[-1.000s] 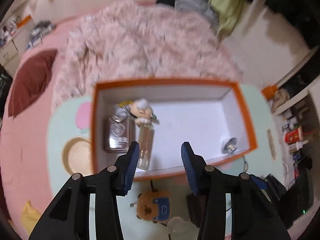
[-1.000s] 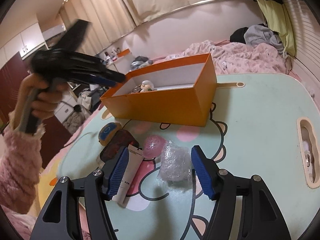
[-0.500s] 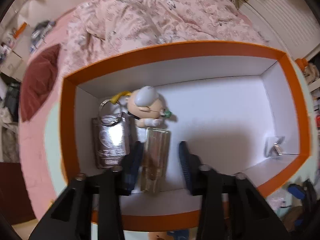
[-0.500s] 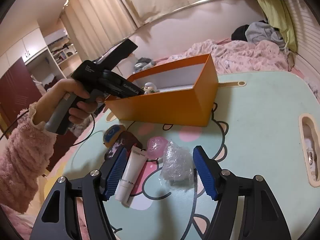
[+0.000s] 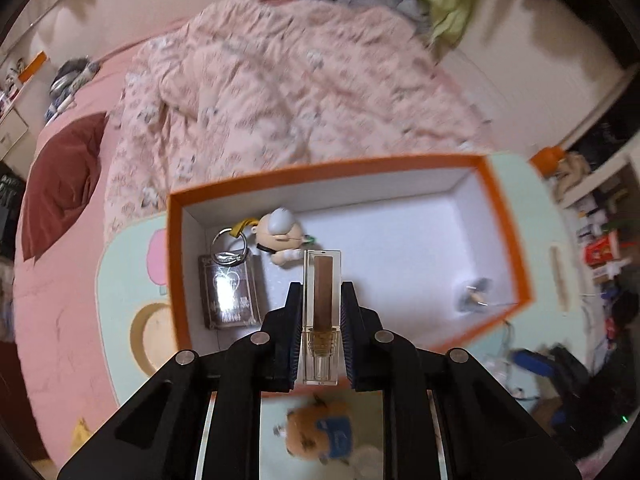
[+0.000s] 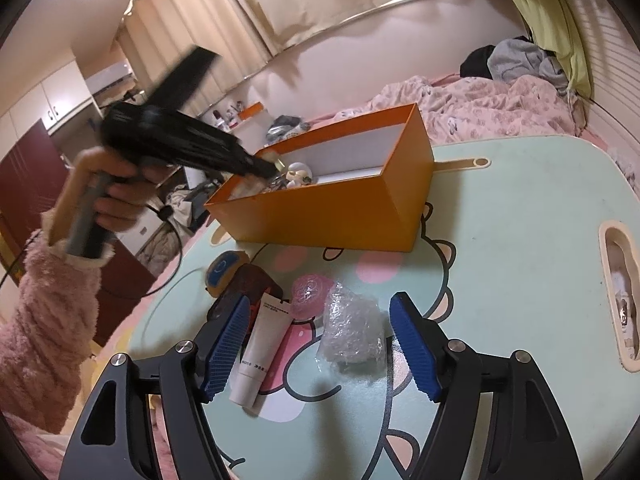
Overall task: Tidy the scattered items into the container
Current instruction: 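Carry the perfume bottle out and lay it on the table, left gripper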
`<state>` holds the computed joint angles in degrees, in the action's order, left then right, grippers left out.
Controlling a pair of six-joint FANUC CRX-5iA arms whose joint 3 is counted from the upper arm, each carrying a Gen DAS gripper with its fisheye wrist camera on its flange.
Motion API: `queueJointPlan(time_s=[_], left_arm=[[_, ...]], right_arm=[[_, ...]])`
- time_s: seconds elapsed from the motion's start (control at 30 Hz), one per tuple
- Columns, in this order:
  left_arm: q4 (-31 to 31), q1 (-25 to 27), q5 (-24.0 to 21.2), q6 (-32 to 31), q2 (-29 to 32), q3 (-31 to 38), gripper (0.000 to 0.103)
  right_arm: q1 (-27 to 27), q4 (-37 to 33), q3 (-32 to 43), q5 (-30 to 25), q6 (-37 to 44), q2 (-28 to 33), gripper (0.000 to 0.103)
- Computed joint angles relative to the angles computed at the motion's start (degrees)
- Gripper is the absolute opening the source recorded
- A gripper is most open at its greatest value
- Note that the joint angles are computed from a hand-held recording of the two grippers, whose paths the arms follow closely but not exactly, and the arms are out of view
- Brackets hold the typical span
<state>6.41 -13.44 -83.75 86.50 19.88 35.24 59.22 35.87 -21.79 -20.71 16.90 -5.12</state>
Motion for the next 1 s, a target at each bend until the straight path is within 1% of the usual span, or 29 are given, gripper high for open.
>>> queueJointPlan(time_s=[0.03, 0.07, 0.1, 0.13, 0.23, 0.33, 0.4, 0.47, 0.53, 0.6, 0.73, 0.8, 0.83, 0.93, 1.0], left_arm=[[0.4, 0.1, 1.8, -0.8, -2.1, -2.0, 0.018], [1.2, 0.5, 2.6, -1.5, -3.6, -3.5, 0.018], [3.1, 1.2, 3.8, -2.4, -5.4, -6.0, 0.018], [5.2, 2.0, 5.3, -3.5, -7.8, -9.1, 0.018], [8.6, 3.6, 8.8, -5.9, -13.8, -17.4, 0.018], [11.9, 5.4, 9.8, -8.4, -18.6, -25.1, 0.018], [12.4, 5.8, 10.5, -9.5, -21.3, -29.7, 0.018], [12.6, 5.7, 12.6, -10.4, -24.4, -34.9, 0.018], [15.3, 6.2, 13.3, -11.5, -25.7, -39.2, 0.018], [16.9, 6.6, 13.4, -12.4, -26.3, -42.1, 0.018], [16.4, 6.4, 15.9, -11.2, -26.7, -45.0, 0.019], [15.2, 6.3, 17.6, -9.9, -27.3, -45.6, 0.023], [15.7, 6.5, 18.8, -10.1, -28.0, -46.5, 0.028], [19.4, 7.9, 24.3, -13.2, -31.9, -50.8, 0.033], [21.3, 8.2, 30.3, -14.6, -35.2, -54.2, 0.034]], right_arm=[[0.0, -0.2, 0.1, 0.0, 0.2, 0.1, 0.072], [0.0, -0.1, 0.1, 0.0, 0.1, 0.1, 0.072], [0.0, 0.0, 0.0, 0.0, 0.1, 0.1, 0.072], [-0.1, 0.0, 0.0, 0.2, 0.1, 0.1, 0.072], [-0.2, -0.9, 0.2, 0.0, 0.8, 0.2, 0.072], [-0.3, -1.0, 0.3, -0.1, 1.1, 0.2, 0.072], [-0.3, -1.1, 0.5, -0.2, 1.4, 0.3, 0.072], [-0.3, -1.9, 0.8, -0.4, 2.3, 0.5, 0.072], [-0.2, -2.8, 1.3, -0.9, 3.1, 0.6, 0.072], [-0.2, -3.3, 1.5, -1.3, 3.4, 0.7, 0.072], [0.0, -3.0, 1.7, -1.9, 3.2, 1.0, 0.072], [0.0, -3.2, 2.0, -2.2, 3.5, 1.2, 0.072], [0.0, -3.3, 2.1, -2.3, 3.5, 1.2, 0.072], [-0.1, -2.5, 1.8, -2.2, 2.8, 1.2, 0.072], [-0.2, -2.8, 1.8, -2.2, 3.0, 1.2, 0.072]])
